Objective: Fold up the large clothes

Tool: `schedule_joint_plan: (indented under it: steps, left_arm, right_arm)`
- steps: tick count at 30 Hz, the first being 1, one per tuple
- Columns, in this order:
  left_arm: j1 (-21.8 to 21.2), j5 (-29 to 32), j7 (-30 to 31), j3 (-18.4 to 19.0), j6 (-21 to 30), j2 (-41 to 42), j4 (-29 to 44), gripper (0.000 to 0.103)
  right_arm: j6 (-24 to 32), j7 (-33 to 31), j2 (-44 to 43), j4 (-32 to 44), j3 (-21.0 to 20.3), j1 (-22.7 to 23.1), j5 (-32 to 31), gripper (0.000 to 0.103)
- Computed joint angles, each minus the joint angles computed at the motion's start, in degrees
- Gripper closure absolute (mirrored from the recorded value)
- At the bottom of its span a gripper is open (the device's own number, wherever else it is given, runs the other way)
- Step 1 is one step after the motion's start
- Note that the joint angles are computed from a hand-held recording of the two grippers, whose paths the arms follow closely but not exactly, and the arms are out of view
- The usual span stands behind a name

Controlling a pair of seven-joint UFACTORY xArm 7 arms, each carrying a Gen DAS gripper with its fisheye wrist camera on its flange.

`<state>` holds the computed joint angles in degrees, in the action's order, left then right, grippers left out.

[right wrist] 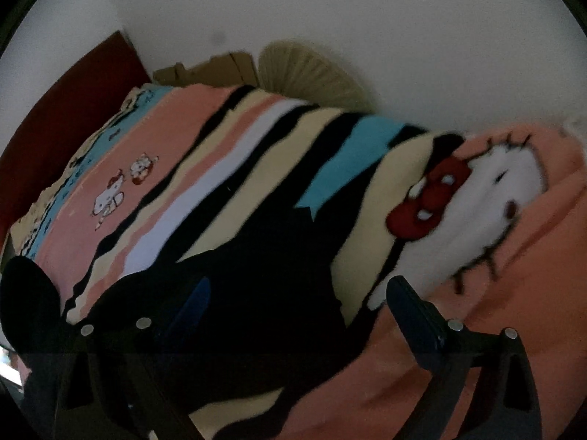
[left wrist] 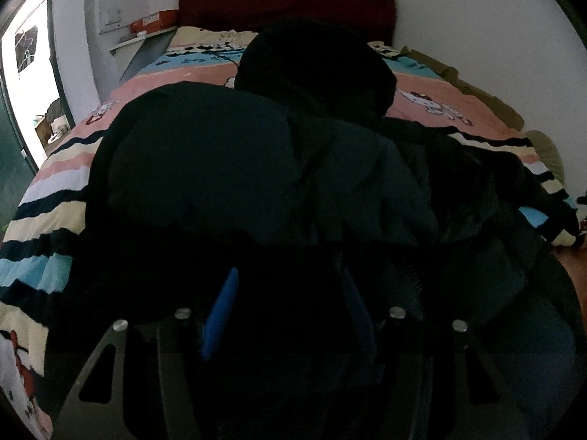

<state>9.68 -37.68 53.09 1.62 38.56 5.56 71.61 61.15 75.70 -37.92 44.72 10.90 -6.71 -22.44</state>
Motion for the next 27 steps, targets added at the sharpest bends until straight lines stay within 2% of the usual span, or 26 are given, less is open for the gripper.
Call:
schedule_joint_plan:
  steps: [4,7,8,9,12,14,19,24,27]
  left_arm:
    - [0.3,-1.4,0.6,-0.1,0.5,0.4,0.1,0.046]
    - [0.4,-1.7,1.1,-0.2,0.4,0.5,-0.1,0.046]
    - [0.4,-1.7,1.1,-0.2,0.4,0.5,-0.1,0.046]
    - [0.5,-1.9,1.3,-0.2,0.6,0.6,0.0,0.046]
    - [0.6,-2.0,1.2,-0.2,0.9,0.8,0.3,0.046]
    - [0.6,-2.2,1.3,-0.2,0.8,0.7,0.1,0.046]
    - [0.6,-2.6,1.7,-0.2,0.4,0.4,-0.3,0.046]
    - [0.9,-3.8,1.3,0.3,0.2,-0.9,-0.9,0.046]
    - [2.0,-8.2,3.5,1.6,1.7,-3.7,-1.9,0.046]
  right_arm:
    - [-3.1,-1.3,2.1,-2.2,-2.3,0.3,1.7,0.018]
    - [-3.2,-1.3,3.2,-3.0,-2.6,-0.2,1.9,0.029]
    - [-3.9,-1.5,3.3,-3.5,-2.9,-0.2,2.1,0.035]
    - [-5.1,-2.2,3.3,-4.1,-3.6,0.1,2.7,0.053]
    - [-6.9,-4.2,3.4,-3.7,-3.6,0.2,2.8,0.08]
    - [-6.1,-5.5,3.9,-2.2,-2.7,0.2,1.9,0.084]
    - [-5.3,-6.8,4.2,2.3,0.0,0.8,-1.1,0.085]
    - [-6.1,-7.9,7.6,11.5,3.5,2.6,-3.7,0.086]
    - [-5.7,-8.6,11.6,19.0,6.0,4.3,-5.6,0.087]
